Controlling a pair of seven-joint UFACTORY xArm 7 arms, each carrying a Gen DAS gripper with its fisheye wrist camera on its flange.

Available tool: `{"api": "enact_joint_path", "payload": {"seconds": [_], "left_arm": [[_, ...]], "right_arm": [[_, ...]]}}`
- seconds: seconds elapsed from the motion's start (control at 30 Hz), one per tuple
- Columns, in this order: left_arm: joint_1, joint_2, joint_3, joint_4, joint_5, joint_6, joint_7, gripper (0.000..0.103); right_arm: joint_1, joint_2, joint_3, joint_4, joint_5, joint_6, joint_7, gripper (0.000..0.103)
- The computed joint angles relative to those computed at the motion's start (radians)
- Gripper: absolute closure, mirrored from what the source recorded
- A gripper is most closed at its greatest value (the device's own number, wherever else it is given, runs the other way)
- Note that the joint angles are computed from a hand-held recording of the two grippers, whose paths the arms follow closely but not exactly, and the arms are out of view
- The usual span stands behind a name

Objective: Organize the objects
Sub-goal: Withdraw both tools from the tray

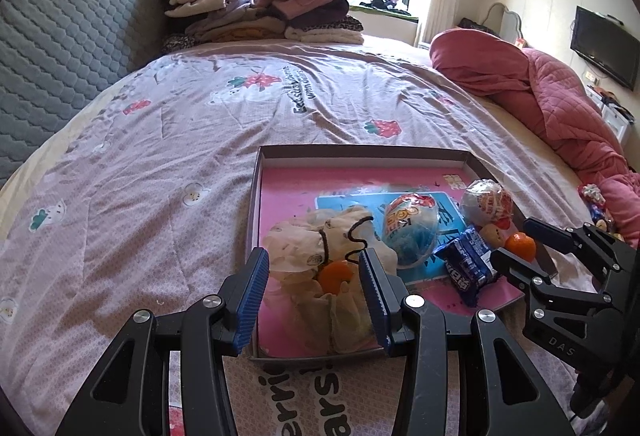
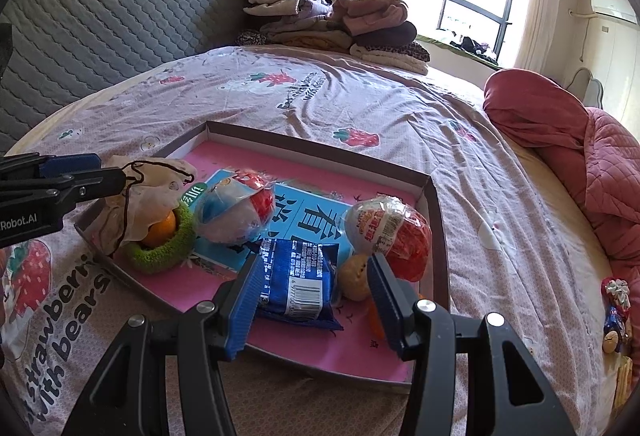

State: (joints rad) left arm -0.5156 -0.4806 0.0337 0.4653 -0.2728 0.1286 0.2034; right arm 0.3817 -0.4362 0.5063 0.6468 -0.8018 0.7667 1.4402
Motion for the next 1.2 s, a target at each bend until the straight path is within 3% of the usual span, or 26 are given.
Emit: {"api": "enact_joint_path", "payload": {"seconds": [0.17, 0.67, 1.0, 1.2], "left_arm": [[0.021, -0.01, -0.027, -0.005, 0.025, -0.006, -0.019, 0.046], [0.101, -0.092, -0.103, -0.038, 0.126, -0.014, -0.134, 0.041], [0.144, -0.233, -0.16, -0.082, 0.198, 0.019, -0.229, 0.039], [0.131, -0.327, -0.156, -0.108, 0.217, 0.066, -0.259, 0.038]], "right_arm": [[-0.001, -0.01, -0.002, -0.001, 0.004, 0.0, 0.004, 0.05], [-0.019, -0.079, 0.017, -0.008, 0.024, -0.019, 0.015, 0.045], [-0.038, -0.172, 0.077, 0.001, 0.069, -0.018, 0.01, 0.042], [-0.054, -0.234, 0.123, 0.001, 0.102, -0.005, 0.018, 0.042]]}}
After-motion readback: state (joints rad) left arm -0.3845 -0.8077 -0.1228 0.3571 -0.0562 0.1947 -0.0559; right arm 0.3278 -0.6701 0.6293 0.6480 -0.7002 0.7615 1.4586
